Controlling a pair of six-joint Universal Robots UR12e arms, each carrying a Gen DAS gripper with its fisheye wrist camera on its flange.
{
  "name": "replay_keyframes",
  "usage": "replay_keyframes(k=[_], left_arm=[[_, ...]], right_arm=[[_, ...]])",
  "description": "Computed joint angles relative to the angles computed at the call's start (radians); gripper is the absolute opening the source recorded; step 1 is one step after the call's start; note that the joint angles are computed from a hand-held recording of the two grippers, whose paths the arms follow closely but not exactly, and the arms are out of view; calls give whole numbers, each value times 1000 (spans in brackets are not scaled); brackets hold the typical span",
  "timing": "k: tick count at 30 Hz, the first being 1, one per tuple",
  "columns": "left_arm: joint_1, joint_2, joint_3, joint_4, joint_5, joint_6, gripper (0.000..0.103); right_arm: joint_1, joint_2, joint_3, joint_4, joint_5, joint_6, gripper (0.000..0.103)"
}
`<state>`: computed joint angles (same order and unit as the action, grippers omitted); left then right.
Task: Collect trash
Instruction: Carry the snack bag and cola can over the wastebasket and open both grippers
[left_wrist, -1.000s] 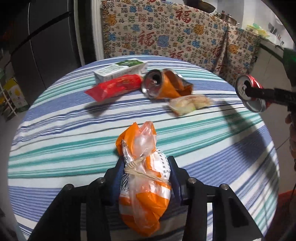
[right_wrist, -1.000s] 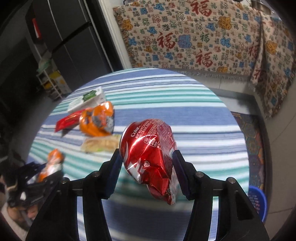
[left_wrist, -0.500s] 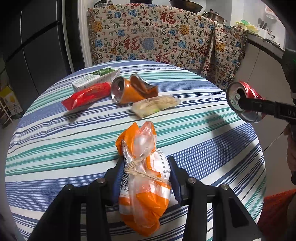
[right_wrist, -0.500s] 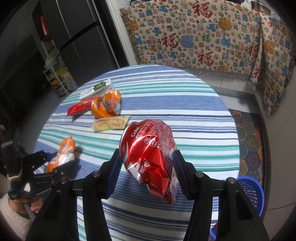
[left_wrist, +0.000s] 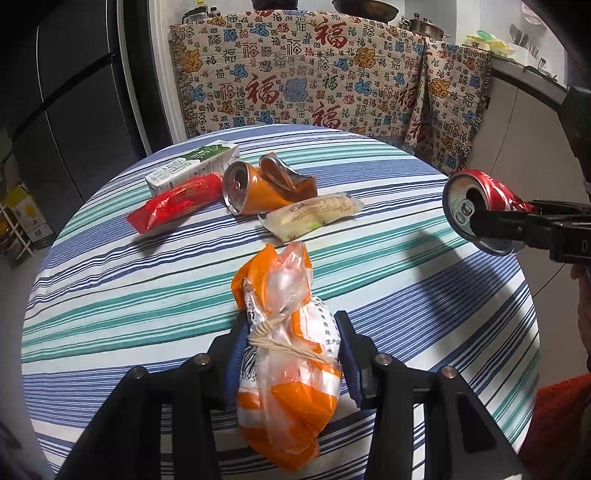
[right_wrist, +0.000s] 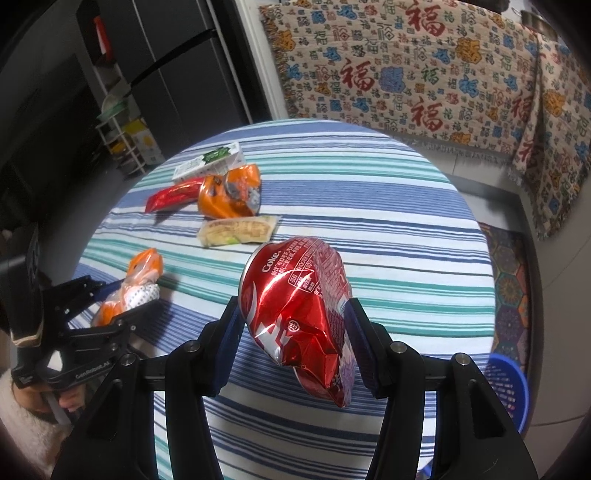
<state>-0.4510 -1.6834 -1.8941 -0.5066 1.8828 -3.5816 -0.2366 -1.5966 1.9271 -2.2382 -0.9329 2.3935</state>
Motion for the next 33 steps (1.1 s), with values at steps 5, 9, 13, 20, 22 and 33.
replay_keyframes(k=[5,9,13,20,22,33], left_arm=[[1,1,-2,-4,4,-3,45],[1,2,-3,-6,3,-7,45],[4,5,-7,9,-9,-7,45],[9,5,-9,17,-67,-11,45],[9,5,-9,19,-80,-15,45],[-44,-46,88,41,-193,-7,45]], right_arm=[[4,2,0,13,-5,-16,49],[12,4,0,20,-29,-26,48],[9,-4,2,24,-19,-39,48],[2,-7,-1,42,-4,-44,48],[-3,-5,-5,58,6,-44,48],[-105,-5,-26,69,74,12,48]])
